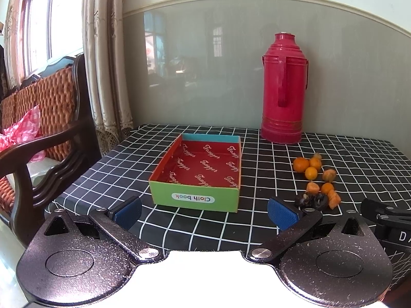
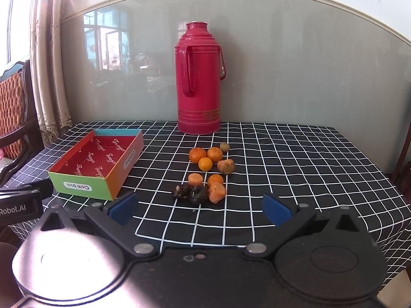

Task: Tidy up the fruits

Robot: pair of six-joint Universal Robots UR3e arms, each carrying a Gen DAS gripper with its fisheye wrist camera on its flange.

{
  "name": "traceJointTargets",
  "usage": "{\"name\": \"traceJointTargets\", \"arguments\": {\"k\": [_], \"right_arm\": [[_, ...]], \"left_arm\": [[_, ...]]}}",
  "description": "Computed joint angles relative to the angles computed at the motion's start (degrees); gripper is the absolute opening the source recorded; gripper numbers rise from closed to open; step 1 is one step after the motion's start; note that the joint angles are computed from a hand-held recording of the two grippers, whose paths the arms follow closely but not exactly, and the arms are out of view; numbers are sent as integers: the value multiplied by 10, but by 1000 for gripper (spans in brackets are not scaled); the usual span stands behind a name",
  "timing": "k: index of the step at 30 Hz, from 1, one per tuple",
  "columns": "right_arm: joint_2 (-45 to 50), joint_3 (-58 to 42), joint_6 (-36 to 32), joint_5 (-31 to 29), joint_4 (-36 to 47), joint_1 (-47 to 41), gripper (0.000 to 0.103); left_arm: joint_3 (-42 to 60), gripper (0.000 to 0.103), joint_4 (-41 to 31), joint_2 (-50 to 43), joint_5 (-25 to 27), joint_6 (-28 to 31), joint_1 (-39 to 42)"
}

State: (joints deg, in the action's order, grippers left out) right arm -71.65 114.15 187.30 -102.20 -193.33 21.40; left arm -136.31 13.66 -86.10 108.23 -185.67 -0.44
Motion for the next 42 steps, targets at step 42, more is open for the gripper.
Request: {"name": "traceJointTargets", "arguments": {"k": [42], "right_arm": [[157,15,70,62,-184,-185,97]], "left_arm": [[430,70,45,-484,-52,292,-87]]}}
